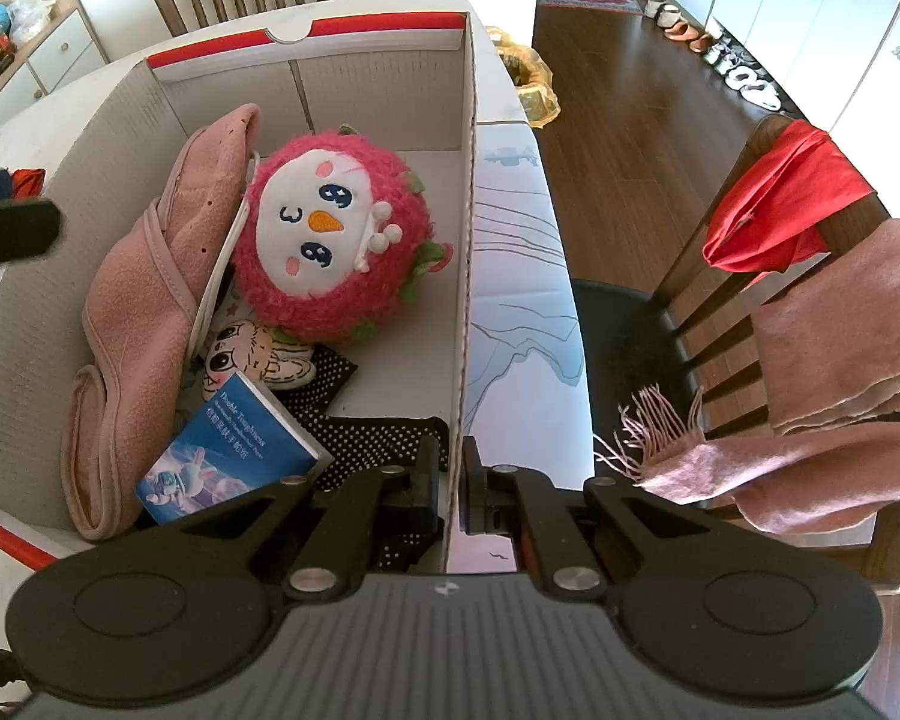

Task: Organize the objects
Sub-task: 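Move the left gripper back over the table to the red knotted cloth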

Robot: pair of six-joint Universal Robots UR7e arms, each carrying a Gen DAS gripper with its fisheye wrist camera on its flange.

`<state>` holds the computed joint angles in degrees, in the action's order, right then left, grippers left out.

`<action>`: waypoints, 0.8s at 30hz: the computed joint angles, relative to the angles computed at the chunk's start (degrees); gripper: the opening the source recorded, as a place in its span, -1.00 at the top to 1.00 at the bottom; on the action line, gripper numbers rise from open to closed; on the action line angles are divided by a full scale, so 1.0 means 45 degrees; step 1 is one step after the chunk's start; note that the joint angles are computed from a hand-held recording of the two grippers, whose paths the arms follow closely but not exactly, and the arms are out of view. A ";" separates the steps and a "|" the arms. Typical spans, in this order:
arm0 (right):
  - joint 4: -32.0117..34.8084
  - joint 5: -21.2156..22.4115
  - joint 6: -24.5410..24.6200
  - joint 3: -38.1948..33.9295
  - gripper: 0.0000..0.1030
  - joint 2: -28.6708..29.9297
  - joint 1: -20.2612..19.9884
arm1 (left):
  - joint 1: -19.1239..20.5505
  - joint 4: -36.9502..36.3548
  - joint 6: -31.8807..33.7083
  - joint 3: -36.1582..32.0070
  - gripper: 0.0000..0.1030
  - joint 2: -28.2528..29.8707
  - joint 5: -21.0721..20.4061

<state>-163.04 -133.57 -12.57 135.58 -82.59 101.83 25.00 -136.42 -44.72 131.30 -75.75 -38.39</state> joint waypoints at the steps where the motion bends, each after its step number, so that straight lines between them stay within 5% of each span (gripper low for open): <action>1: -0.0004 -0.0021 0.0019 -0.0010 0.88 0.0037 0.0019 | -0.0037 0.0045 -0.0053 0.0063 -0.48 -0.0152 0.0103; 17: 0.0133 -0.0234 -0.0014 -0.0088 0.88 0.0046 0.0010 | -0.0237 0.3046 -0.2334 0.0869 -0.97 -0.2791 0.1917; 24: 0.0245 -0.0405 0.0099 -0.0149 0.88 0.0112 0.0077 | 0.0461 0.6564 -0.4290 0.0753 -0.97 -0.3591 0.2321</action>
<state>-161.94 -135.39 -12.13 134.91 -82.09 102.18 27.07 -106.88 -64.02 134.68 -91.91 -27.95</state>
